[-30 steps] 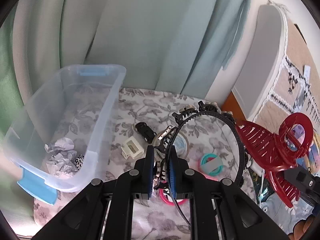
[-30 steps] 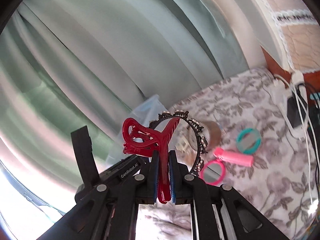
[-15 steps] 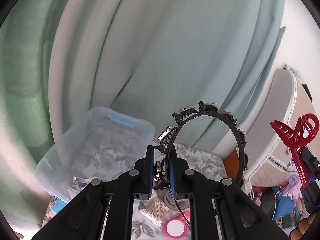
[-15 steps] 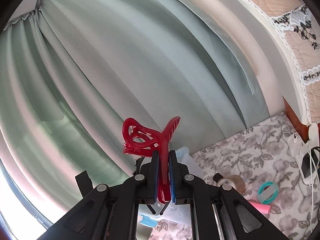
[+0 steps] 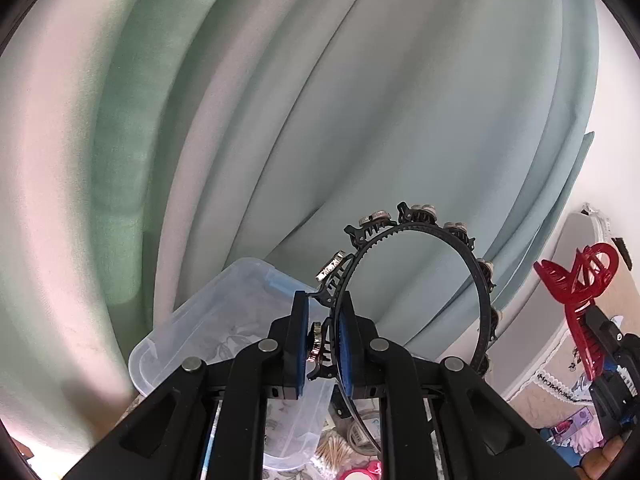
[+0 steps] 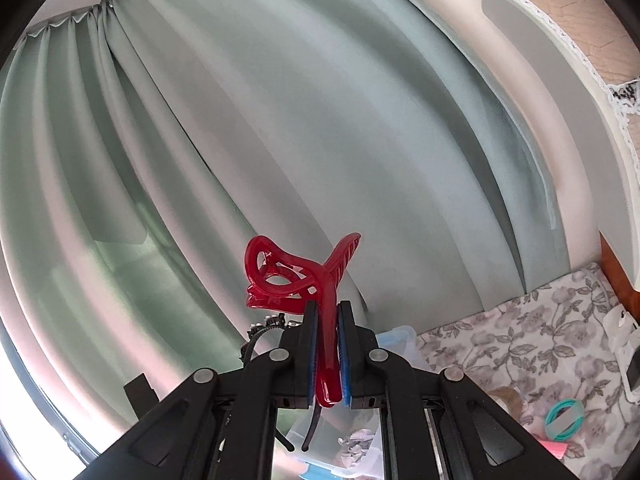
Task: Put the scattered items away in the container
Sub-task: 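Lift the headband with left tool while right tool lifts red clip toward box, then lower headband and red clip into the box and open both tools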
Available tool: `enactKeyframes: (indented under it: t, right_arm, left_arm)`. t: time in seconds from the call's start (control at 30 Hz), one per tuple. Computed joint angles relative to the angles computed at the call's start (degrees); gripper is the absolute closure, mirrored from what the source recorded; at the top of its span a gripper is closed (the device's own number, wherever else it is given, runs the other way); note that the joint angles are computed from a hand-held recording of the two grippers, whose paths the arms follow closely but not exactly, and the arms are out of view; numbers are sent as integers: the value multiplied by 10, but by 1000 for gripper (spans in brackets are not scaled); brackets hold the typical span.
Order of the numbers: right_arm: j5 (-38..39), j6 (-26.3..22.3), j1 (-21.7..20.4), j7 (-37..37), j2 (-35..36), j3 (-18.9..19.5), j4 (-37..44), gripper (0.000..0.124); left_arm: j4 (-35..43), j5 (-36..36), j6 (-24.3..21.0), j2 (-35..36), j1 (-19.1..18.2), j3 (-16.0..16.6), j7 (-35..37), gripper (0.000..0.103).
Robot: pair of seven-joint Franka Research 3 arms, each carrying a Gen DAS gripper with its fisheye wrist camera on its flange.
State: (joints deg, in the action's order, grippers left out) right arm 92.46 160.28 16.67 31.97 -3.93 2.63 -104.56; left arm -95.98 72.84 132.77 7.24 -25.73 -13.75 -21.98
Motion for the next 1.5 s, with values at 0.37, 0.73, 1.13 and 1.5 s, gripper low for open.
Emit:
enactKeyframes:
  t: [0.37,0.73,1.13,1.5]
  right_arm:
    - [-148,13,14,122,45,22,12,114]
    - [-302,1,14,255,111,44,51,114]
    - [-407,-31,6,340,177,65,104,114]
    - [-465,-71,2,388,228,76,149,114]
  left_arm:
    - [-82,-13,29,-33,36,0,-60,89]
    - [-94,-42,56,-7,53,10,-68,89]
    - [-80,-65,70,44,50,32,-86,89]
    - [-56,-89,80,79,38,52,-81,87]
